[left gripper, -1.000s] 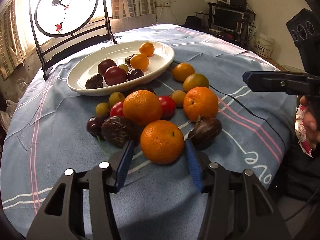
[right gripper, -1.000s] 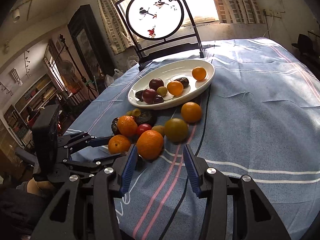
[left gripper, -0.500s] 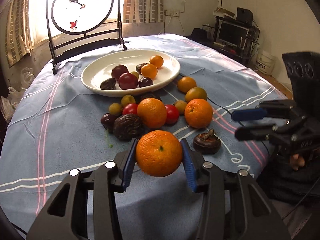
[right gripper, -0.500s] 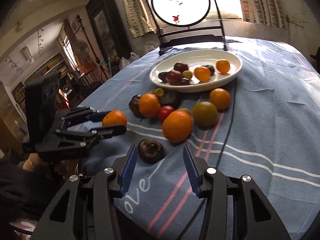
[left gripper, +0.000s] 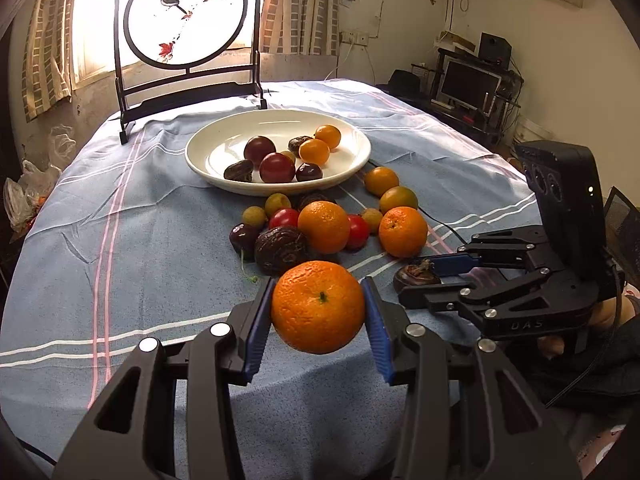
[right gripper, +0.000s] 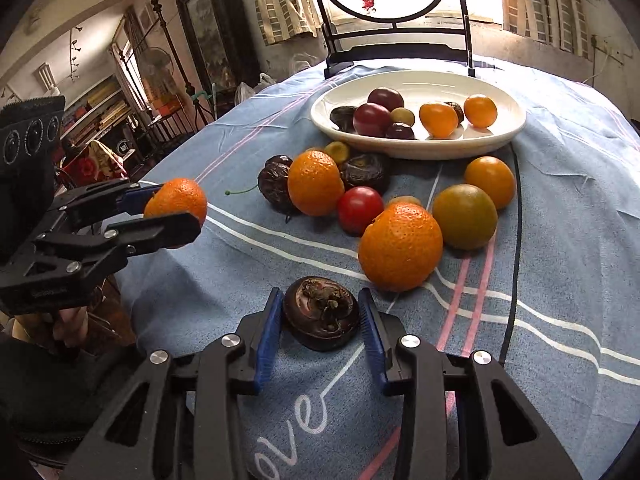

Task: Organize fruits
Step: 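Grasp a passion fruit with the right tool while the left tool carries an orange to the plate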

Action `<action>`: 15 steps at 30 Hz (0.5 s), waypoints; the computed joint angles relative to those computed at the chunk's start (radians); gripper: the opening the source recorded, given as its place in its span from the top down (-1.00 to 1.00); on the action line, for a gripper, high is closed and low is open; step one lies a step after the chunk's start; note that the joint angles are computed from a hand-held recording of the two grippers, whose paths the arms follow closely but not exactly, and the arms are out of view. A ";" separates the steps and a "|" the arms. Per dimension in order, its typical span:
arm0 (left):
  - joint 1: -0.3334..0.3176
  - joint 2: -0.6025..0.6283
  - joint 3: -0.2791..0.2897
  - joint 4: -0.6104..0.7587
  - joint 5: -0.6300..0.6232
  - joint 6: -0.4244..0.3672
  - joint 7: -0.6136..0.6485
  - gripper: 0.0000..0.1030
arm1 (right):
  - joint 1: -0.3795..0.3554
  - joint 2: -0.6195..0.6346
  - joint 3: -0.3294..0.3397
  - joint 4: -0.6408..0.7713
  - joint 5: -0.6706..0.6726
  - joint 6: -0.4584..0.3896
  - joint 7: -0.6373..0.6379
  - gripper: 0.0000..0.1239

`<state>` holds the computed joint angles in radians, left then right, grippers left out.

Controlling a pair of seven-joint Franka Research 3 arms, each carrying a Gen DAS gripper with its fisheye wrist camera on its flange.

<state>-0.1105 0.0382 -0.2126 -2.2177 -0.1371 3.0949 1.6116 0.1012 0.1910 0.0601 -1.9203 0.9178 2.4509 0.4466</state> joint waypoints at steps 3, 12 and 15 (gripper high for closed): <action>0.021 0.013 -0.034 0.031 -0.140 -0.014 0.118 0.18 | -0.023 -0.021 -0.003 0.009 0.057 -0.054 -0.035 0.39; 0.058 0.242 -0.030 0.417 -0.054 -0.168 0.094 0.18 | -0.013 0.162 -0.011 0.352 -0.050 0.077 0.098 0.39; 0.064 0.376 -0.021 0.628 0.009 -0.284 0.030 0.17 | 0.000 0.304 -0.012 0.550 -0.173 0.077 0.220 0.38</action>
